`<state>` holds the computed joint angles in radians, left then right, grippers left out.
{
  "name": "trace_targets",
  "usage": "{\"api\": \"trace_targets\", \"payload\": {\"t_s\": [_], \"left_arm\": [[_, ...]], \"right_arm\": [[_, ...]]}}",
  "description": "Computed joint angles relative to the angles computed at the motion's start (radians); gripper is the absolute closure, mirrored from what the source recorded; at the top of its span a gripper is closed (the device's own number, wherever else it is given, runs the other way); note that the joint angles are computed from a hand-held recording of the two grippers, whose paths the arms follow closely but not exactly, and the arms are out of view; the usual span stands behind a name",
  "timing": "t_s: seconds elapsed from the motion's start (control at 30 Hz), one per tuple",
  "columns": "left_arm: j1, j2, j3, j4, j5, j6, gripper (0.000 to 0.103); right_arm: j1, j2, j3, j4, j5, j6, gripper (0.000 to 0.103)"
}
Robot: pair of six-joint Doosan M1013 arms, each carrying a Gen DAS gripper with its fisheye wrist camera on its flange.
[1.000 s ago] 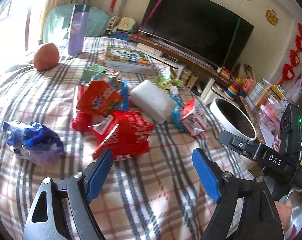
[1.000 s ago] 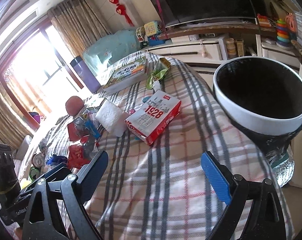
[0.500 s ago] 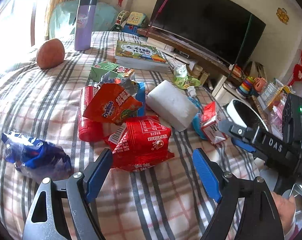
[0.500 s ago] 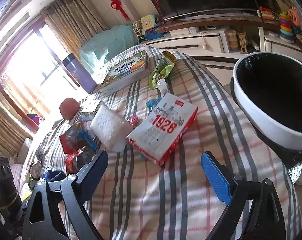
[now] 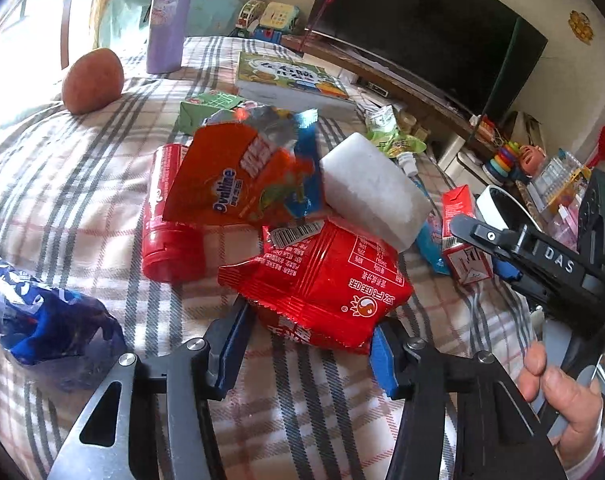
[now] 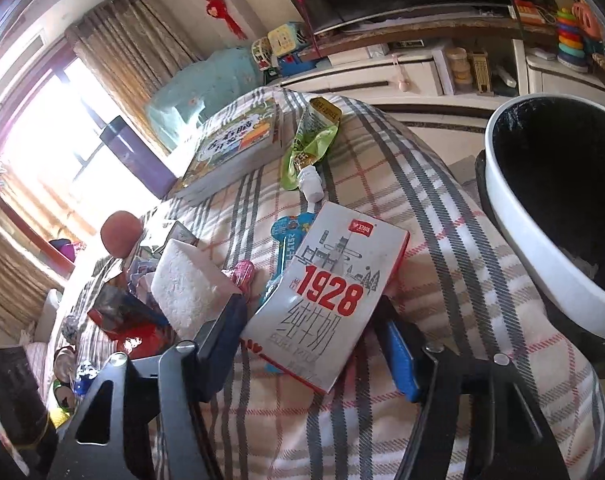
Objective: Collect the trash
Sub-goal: 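Grasp the red snack bag with the left tool while the right tool grasps the white milk carton, then carry the red bag and milk carton over the bin and open both tools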
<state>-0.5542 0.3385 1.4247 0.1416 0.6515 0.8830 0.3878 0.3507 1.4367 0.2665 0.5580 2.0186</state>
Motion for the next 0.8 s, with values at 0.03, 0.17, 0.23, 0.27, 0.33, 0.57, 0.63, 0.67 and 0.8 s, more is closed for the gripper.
{"api": "trace_targets", "payload": {"t_s": [0.03, 0.17, 0.23, 0.27, 0.33, 0.57, 0.63, 0.67, 0.8], "left_arm": [[-0.001, -0.001, 0.002, -0.004, -0.01, 0.008, 0.053], [-0.007, -0.003, 0.0, -0.015, -0.038, 0.046, 0.055], [-0.009, -0.004, 0.001, -0.034, -0.05, 0.076, 0.055], [-0.011, -0.004, 0.003, -0.047, -0.057, 0.093, 0.055], [-0.011, -0.004, 0.002, -0.077, -0.066, 0.131, 0.055], [-0.015, 0.006, -0.015, -0.139, -0.07, 0.209, 0.056], [-0.021, 0.008, -0.021, -0.14, -0.068, 0.214, 0.056], [-0.021, 0.01, -0.024, -0.148, -0.069, 0.225, 0.056], [-0.026, 0.021, -0.042, -0.168, -0.065, 0.258, 0.056]], "right_arm": [[0.001, -0.008, 0.011, -0.003, -0.011, -0.002, 0.04], [-0.008, -0.036, 0.05, 0.045, -0.045, -0.04, 0.043], [-0.011, -0.053, 0.07, 0.043, -0.061, -0.04, 0.043], [-0.012, -0.058, 0.075, 0.042, -0.065, -0.042, 0.043], [-0.016, -0.075, 0.092, 0.039, -0.076, -0.043, 0.044], [-0.028, -0.12, 0.139, 0.03, -0.108, -0.036, 0.044], [-0.033, -0.133, 0.156, 0.043, -0.119, -0.041, 0.044], [-0.035, -0.138, 0.163, 0.048, -0.124, -0.044, 0.044], [-0.046, -0.159, 0.189, 0.046, -0.134, -0.034, 0.044]]}}
